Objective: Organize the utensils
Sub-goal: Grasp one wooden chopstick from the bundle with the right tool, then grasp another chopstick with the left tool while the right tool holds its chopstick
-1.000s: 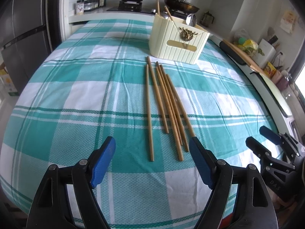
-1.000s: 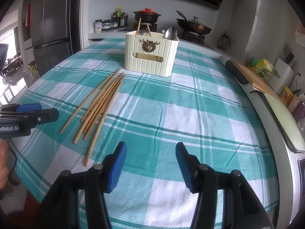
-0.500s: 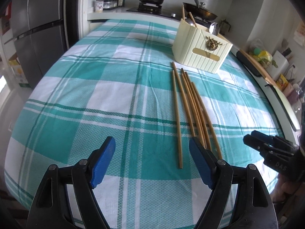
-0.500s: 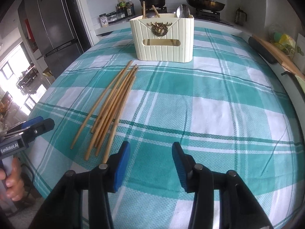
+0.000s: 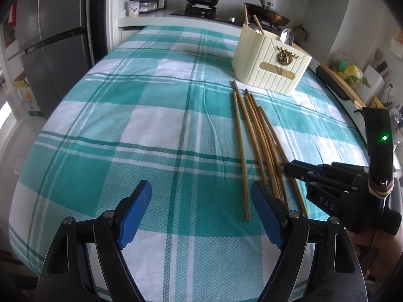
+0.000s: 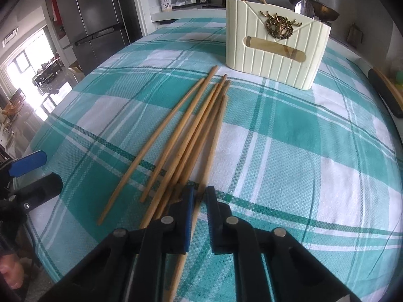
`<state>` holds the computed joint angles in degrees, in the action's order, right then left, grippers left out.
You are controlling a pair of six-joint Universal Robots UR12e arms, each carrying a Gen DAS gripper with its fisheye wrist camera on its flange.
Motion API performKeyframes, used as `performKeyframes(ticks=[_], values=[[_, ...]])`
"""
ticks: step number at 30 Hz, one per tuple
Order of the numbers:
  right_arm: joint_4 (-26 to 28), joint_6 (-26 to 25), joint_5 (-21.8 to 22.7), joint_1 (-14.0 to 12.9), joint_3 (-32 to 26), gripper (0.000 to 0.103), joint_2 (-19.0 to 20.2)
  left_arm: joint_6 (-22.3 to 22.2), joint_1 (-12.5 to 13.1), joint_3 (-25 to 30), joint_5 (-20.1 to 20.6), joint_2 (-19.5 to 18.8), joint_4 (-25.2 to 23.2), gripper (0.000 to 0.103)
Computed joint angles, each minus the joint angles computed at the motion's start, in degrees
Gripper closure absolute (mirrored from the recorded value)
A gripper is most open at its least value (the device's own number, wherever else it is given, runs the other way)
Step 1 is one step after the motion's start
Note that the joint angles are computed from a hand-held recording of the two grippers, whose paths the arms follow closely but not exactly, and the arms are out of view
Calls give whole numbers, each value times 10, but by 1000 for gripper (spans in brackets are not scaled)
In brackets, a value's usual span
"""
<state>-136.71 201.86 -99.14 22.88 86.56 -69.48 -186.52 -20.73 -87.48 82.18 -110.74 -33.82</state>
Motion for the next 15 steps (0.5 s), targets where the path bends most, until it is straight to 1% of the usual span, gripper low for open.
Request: performKeyframes(ticks=[3, 5, 8, 10, 12, 15], values=[[-7, 34, -20, -3, 17, 97, -11, 25, -3, 20, 5, -13, -13, 20], [-5, 62, -42, -6, 32, 97, -22, 37, -4, 34, 7, -22, -22, 20], [-7, 95, -57, -15, 62, 97, -43, 45, -3, 59, -8, -38, -46, 20], [3, 108, -79, -16, 76, 97, -56, 51, -3, 77, -19, -49, -62, 20], [6, 122, -90, -19, 91, 97, -68, 61, -7, 96, -23, -62, -77, 20], [10, 133, -106, -19, 106, 97, -80, 76, -14, 122, -15, -79, -92, 20]])
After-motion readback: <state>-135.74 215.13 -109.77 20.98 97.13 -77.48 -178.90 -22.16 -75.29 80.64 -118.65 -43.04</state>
